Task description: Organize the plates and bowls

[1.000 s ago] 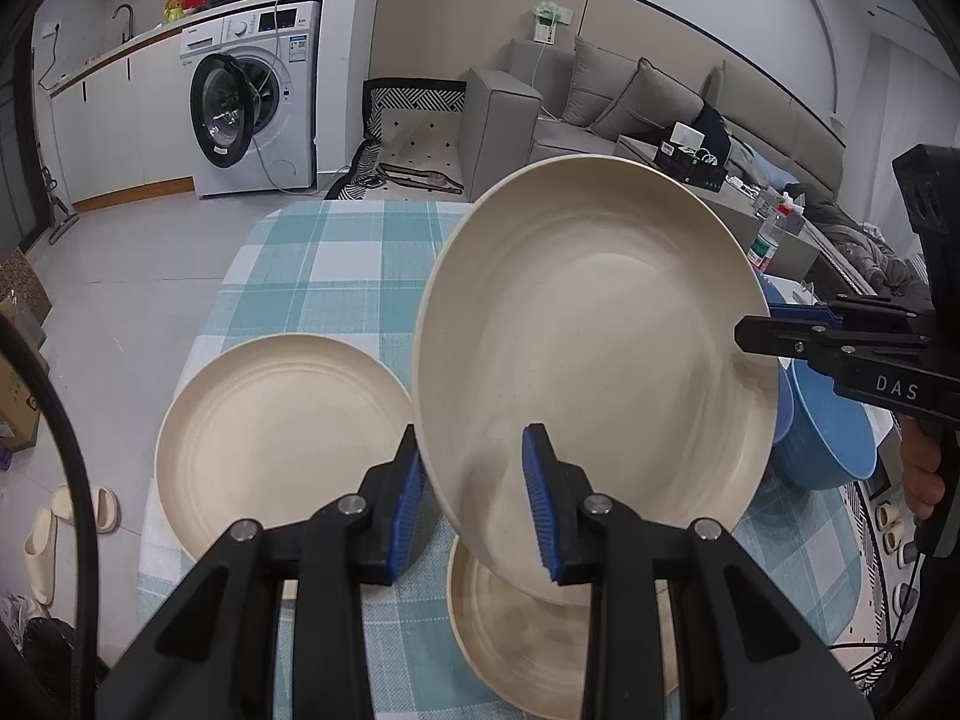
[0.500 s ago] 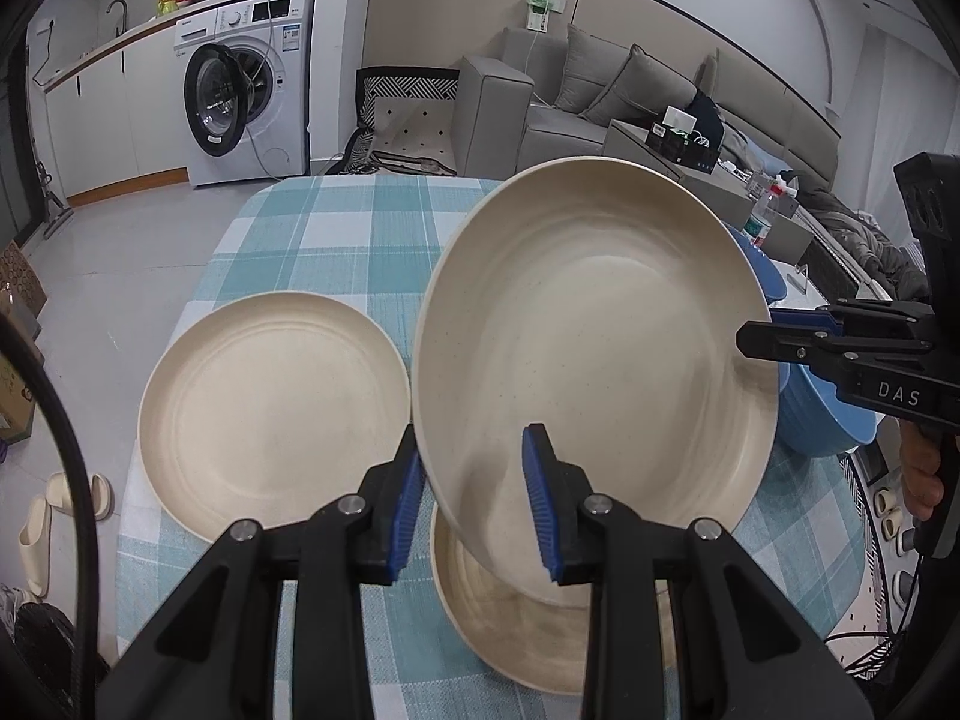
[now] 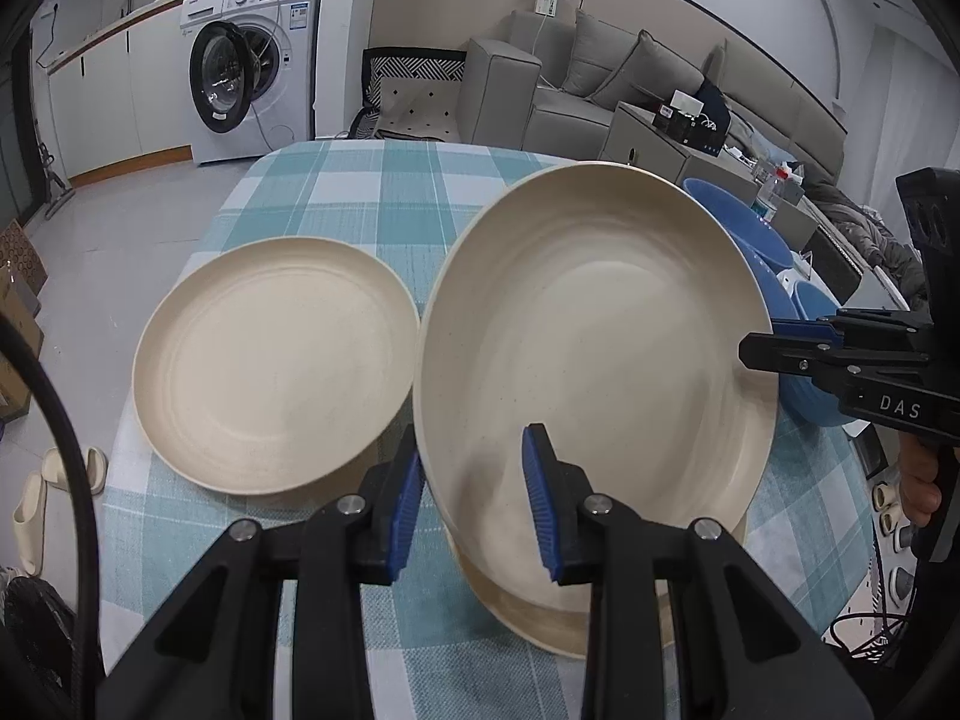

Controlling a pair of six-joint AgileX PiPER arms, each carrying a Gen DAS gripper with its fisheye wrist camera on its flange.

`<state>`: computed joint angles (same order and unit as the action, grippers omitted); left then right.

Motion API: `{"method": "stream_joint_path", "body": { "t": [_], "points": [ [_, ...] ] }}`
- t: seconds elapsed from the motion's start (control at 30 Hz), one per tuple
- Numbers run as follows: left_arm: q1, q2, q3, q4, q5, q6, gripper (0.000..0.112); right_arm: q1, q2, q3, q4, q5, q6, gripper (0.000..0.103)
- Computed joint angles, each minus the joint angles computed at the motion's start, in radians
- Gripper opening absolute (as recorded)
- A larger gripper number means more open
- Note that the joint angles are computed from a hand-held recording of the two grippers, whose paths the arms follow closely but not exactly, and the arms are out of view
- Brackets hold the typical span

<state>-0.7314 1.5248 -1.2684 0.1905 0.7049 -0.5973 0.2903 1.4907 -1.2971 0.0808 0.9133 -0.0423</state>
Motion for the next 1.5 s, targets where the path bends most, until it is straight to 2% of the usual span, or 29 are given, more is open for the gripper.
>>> {"method": "stream_joint_path", "body": {
  "t": [0.3, 0.97, 1.5],
  "points": [
    [-0.008, -0.019, 0.050, 0.010, -0.016, -0.021, 0.031, 0.024, -0.003, 0.051, -0.010, -0.031, 0.020, 0.022],
    [-0.031, 0.027, 0.048, 0.018, -0.013, -0.021, 0.031, 0.045, -0.006, 0.151, -0.065, -0.082, 0.074, 0.022],
    [-0.078, 0.062, 0.034, 0.113, 0.025, -0.081, 0.031, 0.097, 0.006, 0.184, -0.187, -0.113, 0.143, 0.025]
  ]
}}
